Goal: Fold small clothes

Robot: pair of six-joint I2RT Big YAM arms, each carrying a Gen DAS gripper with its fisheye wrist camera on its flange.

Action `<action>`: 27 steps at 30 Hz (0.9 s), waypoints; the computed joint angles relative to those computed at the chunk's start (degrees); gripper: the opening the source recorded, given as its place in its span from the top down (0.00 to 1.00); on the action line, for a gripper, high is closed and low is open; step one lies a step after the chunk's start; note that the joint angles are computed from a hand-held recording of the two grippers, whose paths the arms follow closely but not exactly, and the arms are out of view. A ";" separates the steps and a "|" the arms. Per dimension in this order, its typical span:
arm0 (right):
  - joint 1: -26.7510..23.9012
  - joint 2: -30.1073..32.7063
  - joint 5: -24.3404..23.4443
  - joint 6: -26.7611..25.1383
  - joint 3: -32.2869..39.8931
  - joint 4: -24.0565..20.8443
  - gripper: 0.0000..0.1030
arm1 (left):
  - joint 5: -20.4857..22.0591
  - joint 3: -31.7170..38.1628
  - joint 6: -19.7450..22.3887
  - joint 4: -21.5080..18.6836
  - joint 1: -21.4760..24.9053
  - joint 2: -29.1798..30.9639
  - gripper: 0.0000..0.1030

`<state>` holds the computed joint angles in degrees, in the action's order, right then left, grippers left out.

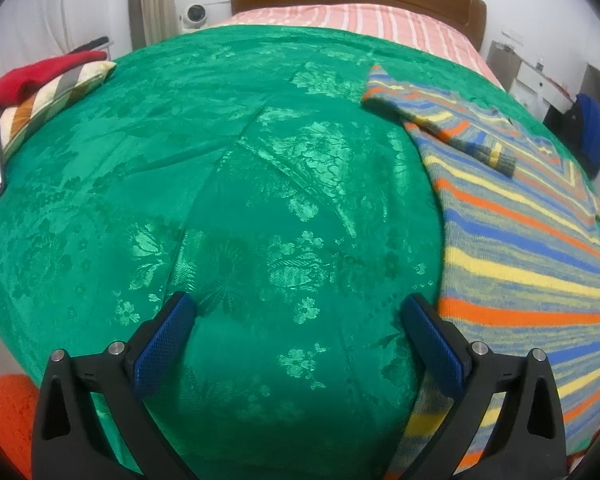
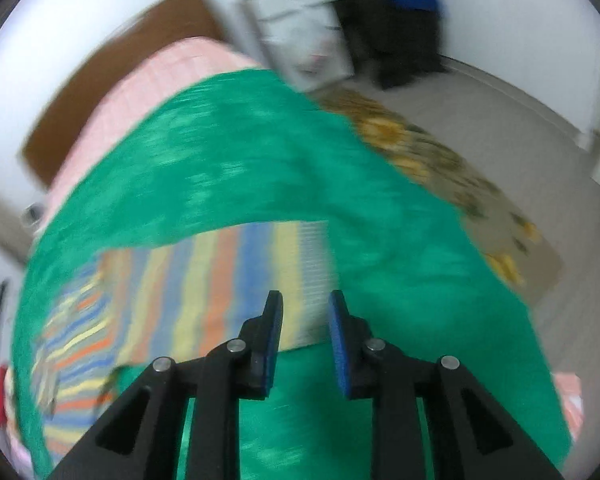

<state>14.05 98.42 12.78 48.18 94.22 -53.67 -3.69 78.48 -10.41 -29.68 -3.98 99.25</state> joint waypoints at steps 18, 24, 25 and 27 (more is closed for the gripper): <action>14.58 -10.72 16.86 1.03 -12.85 1.83 0.38 | 4.28 5.64 8.61 -4.05 0.49 -3.70 0.01; 20.73 -9.16 22.28 0.50 -14.73 5.41 0.37 | 12.40 30.57 21.19 -19.27 -3.52 8.41 0.00; 20.75 -8.37 22.34 0.28 -14.30 5.87 0.37 | 12.48 34.47 23.47 -22.15 -4.51 11.25 0.00; 20.87 -7.74 22.63 -0.04 -13.95 6.45 0.37 | 9.45 42.66 29.51 -27.90 -7.15 17.94 0.01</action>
<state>34.92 90.69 35.40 48.14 80.27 -47.21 5.76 121.15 19.10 -57.58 -11.13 117.19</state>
